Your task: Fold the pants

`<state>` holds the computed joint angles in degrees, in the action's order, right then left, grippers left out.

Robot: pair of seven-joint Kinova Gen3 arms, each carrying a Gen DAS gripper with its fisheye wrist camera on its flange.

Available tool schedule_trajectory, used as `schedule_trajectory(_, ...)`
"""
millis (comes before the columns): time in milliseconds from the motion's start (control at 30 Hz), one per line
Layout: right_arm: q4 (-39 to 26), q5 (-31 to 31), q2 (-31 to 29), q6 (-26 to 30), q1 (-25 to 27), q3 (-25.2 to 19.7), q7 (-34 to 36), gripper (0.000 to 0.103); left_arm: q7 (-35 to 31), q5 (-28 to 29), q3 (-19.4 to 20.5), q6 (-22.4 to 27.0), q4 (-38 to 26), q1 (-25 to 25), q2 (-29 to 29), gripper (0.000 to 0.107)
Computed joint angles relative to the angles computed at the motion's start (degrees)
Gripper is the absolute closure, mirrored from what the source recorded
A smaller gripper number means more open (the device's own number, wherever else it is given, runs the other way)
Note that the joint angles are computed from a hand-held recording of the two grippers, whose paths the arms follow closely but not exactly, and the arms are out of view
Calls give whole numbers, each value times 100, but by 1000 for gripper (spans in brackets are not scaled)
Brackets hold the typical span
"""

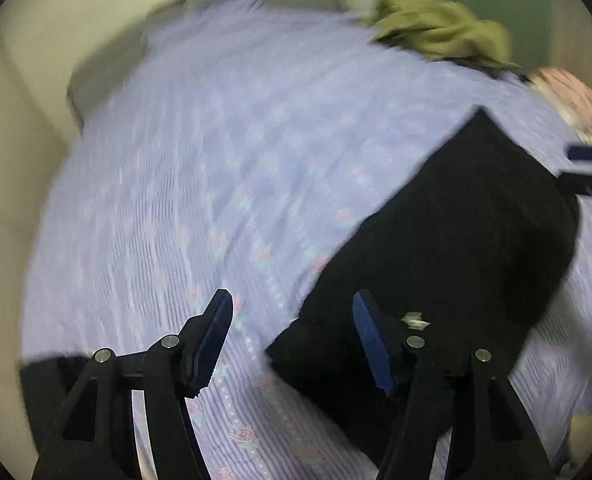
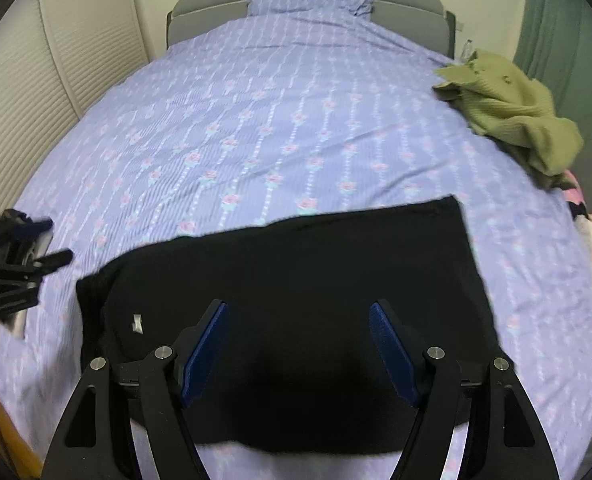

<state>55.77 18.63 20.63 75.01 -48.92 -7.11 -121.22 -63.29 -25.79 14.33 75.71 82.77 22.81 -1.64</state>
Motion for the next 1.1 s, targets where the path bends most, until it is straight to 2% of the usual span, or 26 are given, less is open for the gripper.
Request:
schedule_trajectory(67, 446, -84, -402, -45, 130, -37, 34, 30, 183, -212, 358, 87, -177, 312, 52, 44)
schedule_trajectory(133, 856, -201, -777, -51, 316, -117, 45, 30, 376, -225, 540, 80, -336, 649, 181, 44)
schedule_trajectory(300, 1835, -651, -1549, -61, 950, -334, 38, 30, 895, -564, 776, 40, -684, 1507, 823, 44)
schedule_trajectory(400, 2428, -940, -1897, -143, 1364, -407, 67, 30, 819, -1122, 773, 159, -1017, 2218, 1447, 46)
schedule_trajectory(567, 3259, -1363, -2292, -259, 1921, -419, 226, 30, 24, -1495, 695, 186, -1514, 2904, 2332, 64)
schedule_trajectory(767, 3964, -1988, -2428, -507, 2364, -345, 727, 30, -628, -1286, 343, 413, -2155, 3162, 3104, 77)
schedule_trajectory(967, 4369, -2476, -2429, -784, 2631, -250, 1137, 30, -844, -1004, -123, 537, -2733, 3255, 3481, 77)
schedule_trajectory(1100, 4449, -2650, -2372, -921, 2785, -165, 1395, 30, -1336, -476, -184, 628, -3273, 3134, 3713, 77)
